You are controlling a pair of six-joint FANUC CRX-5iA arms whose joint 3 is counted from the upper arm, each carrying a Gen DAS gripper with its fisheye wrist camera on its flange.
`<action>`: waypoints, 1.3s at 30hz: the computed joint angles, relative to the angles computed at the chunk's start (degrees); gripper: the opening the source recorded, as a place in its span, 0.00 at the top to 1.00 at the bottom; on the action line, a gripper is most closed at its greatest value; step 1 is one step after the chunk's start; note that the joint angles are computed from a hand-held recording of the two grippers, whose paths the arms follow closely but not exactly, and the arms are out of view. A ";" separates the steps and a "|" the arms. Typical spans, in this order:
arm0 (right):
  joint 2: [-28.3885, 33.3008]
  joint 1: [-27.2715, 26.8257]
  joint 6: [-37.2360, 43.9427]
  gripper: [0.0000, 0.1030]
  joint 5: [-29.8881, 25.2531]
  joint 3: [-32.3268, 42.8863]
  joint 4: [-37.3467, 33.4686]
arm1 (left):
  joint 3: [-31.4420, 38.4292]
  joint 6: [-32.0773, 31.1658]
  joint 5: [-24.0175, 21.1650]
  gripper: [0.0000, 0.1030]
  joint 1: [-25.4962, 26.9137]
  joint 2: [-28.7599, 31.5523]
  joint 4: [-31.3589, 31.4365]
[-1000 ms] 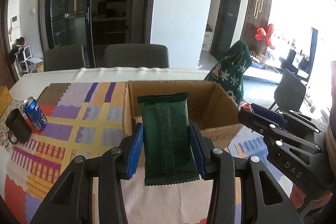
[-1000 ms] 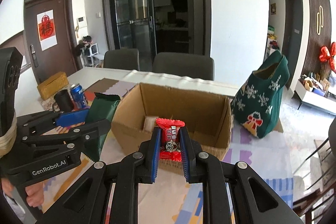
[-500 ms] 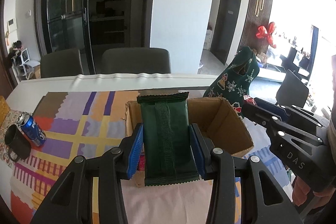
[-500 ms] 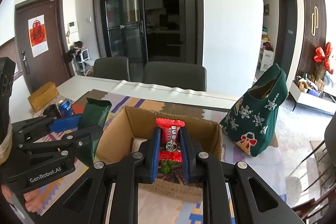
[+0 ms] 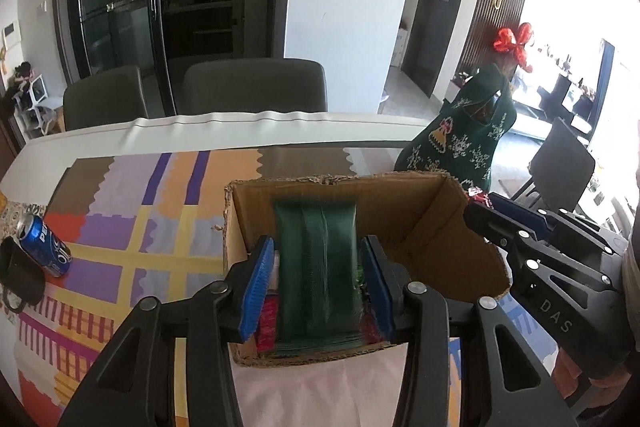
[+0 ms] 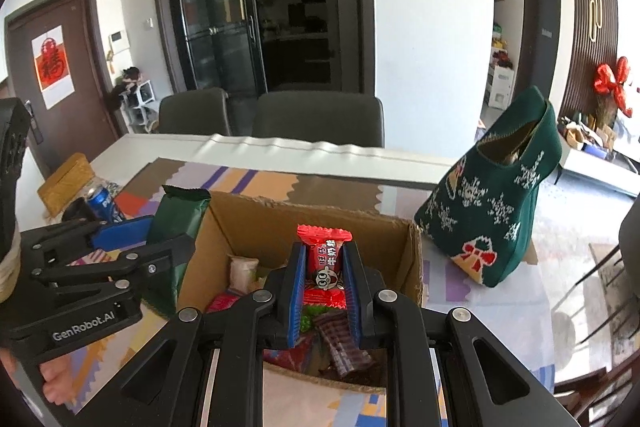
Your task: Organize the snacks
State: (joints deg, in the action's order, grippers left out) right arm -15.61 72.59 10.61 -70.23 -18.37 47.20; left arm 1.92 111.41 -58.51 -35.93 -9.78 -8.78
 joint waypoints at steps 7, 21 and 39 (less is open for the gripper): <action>1.53 1.47 -2.48 0.54 -5.30 0.08 1.44 | 0.19 3.37 -1.49 0.35 -2.65 -1.23 -6.43; 0.06 14.71 -10.33 0.28 -18.32 -2.24 6.32 | -3.12 18.29 -6.58 0.05 -13.99 -9.31 -20.88; -1.33 34.36 -25.77 0.18 -36.20 -3.77 6.38 | -1.64 33.06 -23.82 0.00 -41.32 -11.46 -44.02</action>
